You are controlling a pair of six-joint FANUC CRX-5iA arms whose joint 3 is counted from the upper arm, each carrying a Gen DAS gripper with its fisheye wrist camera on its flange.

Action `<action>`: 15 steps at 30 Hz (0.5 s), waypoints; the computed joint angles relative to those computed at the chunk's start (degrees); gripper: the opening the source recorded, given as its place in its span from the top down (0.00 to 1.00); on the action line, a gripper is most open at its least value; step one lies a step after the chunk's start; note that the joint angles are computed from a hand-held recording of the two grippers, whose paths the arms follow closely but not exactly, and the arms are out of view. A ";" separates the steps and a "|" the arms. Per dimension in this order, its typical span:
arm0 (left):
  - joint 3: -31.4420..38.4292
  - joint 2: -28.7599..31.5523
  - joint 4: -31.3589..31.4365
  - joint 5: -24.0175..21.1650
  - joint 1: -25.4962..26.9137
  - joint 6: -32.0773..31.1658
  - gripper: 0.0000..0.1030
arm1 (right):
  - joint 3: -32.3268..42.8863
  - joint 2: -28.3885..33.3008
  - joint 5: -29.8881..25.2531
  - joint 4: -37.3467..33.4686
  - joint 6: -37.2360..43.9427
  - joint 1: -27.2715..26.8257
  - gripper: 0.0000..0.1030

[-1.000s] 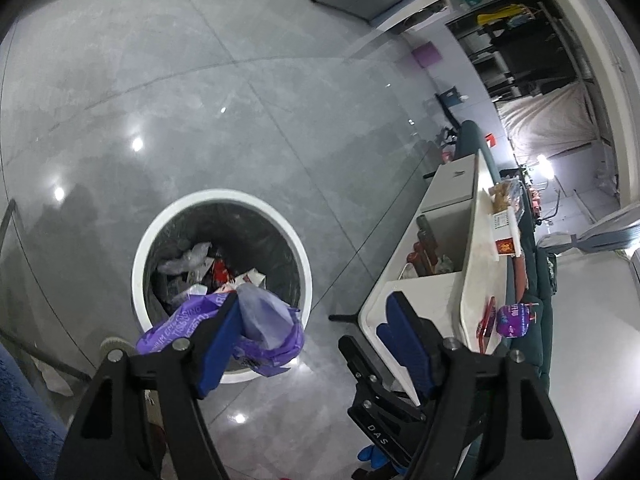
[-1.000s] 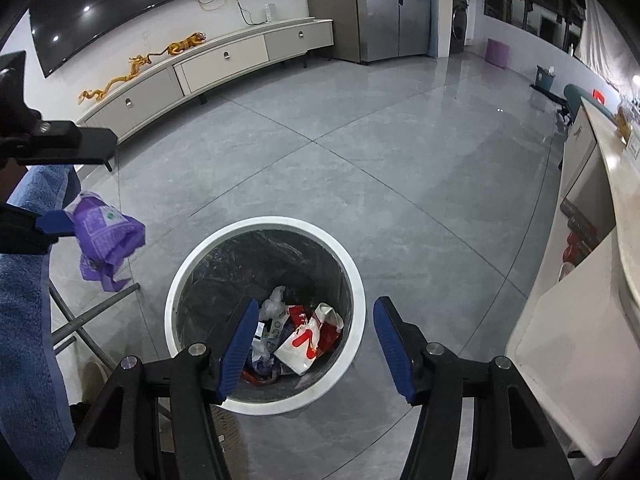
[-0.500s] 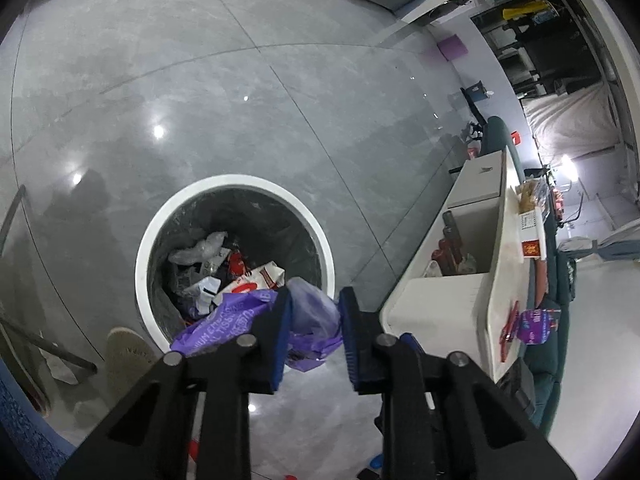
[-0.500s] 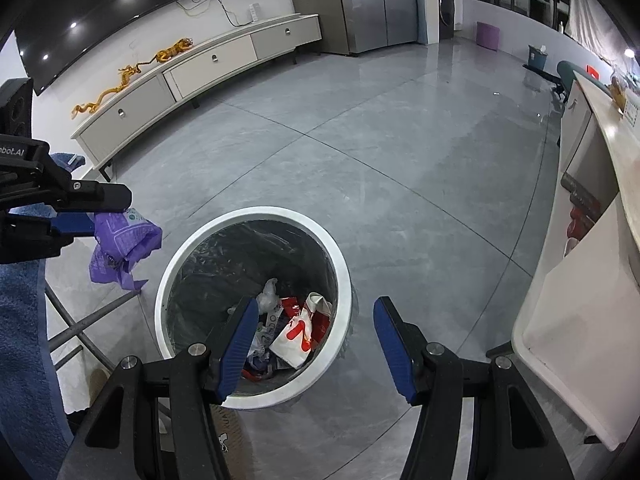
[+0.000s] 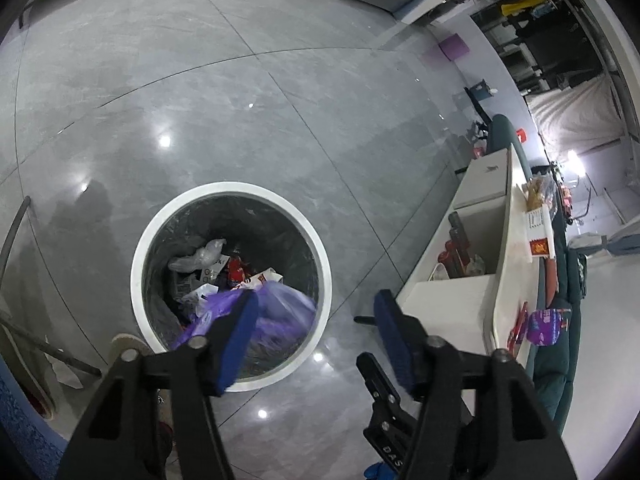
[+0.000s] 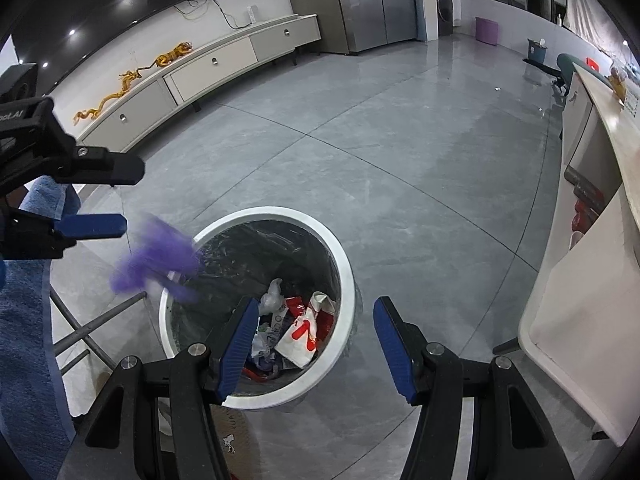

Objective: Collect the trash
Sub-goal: 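Carry both items over the bin and open both tools to drop them, then return both tools to the towel and approach the remaining trash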

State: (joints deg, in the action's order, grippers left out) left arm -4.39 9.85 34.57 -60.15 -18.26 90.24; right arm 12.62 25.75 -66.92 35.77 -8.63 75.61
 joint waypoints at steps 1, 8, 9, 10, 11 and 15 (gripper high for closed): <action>-0.22 0.10 0.41 -0.10 0.17 -0.10 0.42 | 0.26 0.16 -0.03 0.03 0.32 -0.01 0.44; -1.73 -0.63 1.39 0.06 1.24 -0.40 0.42 | 1.38 0.78 -0.43 -0.02 1.27 0.08 0.44; -1.69 -1.06 0.62 0.29 1.24 -0.26 0.42 | 1.44 0.81 -0.46 -0.01 1.24 0.10 0.44; -1.21 -1.37 -0.66 0.29 1.07 0.24 0.42 | 1.64 0.90 -0.69 0.03 1.38 0.14 0.44; -0.42 -1.76 -2.57 0.12 0.86 1.07 0.42 | 1.89 0.99 -0.94 0.04 1.54 0.12 0.44; -0.34 -4.83 -6.80 0.43 0.99 1.63 0.42 | 3.25 1.35 -2.46 0.47 2.34 0.21 0.44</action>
State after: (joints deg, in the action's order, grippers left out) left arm -4.73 5.02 27.77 -59.72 -17.27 91.87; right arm 15.86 27.10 -69.38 36.24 -6.28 75.82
